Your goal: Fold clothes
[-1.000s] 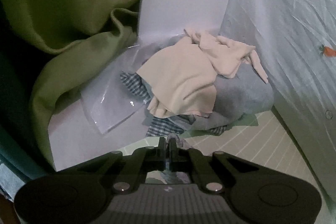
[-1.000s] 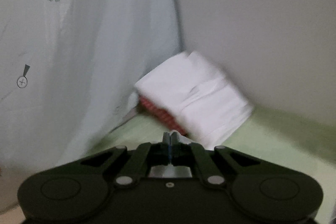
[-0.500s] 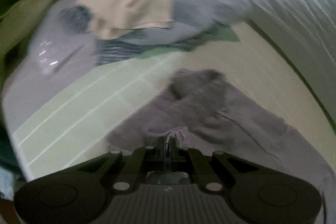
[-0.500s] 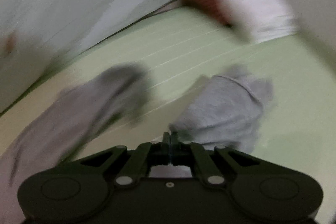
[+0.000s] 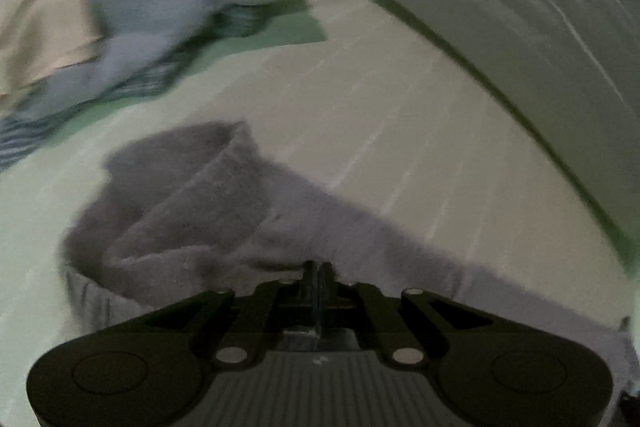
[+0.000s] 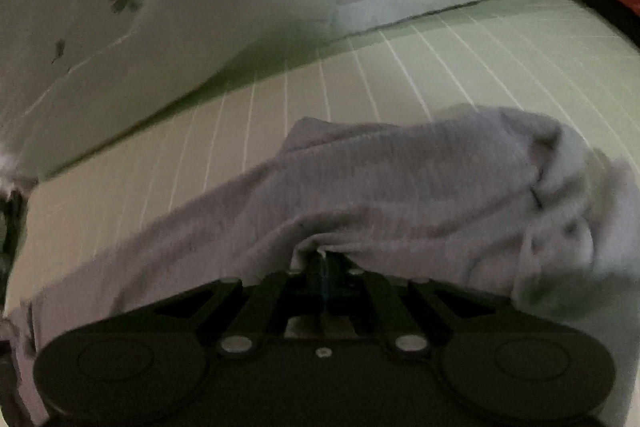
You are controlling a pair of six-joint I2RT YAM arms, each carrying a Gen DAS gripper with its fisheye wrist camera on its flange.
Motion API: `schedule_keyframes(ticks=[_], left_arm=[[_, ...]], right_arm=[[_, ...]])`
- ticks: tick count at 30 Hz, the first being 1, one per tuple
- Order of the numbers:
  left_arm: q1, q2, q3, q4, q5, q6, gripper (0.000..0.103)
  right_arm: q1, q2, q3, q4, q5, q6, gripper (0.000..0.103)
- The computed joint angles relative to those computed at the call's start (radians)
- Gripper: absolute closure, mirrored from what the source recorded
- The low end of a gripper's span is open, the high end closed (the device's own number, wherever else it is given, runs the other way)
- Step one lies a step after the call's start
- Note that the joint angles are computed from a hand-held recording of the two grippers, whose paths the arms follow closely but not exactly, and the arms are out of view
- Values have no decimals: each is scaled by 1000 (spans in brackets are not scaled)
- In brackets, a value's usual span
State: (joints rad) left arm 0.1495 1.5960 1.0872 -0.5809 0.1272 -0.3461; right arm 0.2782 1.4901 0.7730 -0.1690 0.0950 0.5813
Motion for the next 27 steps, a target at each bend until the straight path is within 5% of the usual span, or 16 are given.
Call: schedule_keyframes(ticks=[7,11,18,24,27], left_arm=[[-107,220,237,29,-30,-72,103],[-92,186,237,30,-19,-69,103],[125,-126,46,-23,-14,-11,103],[492,-348,-41,-138,39,188,103],[647,-387,-60,-198,109,273,103]], right_arm=[[-83,281,294,-7,8,-61,102],[-116,283,338,-25,32,-38,102],[-167,-171,27,-65,181,-45,103],[-325,-722,-128,-441,348,-64,103],[-504,-932,-132,-604,298,-153,103]])
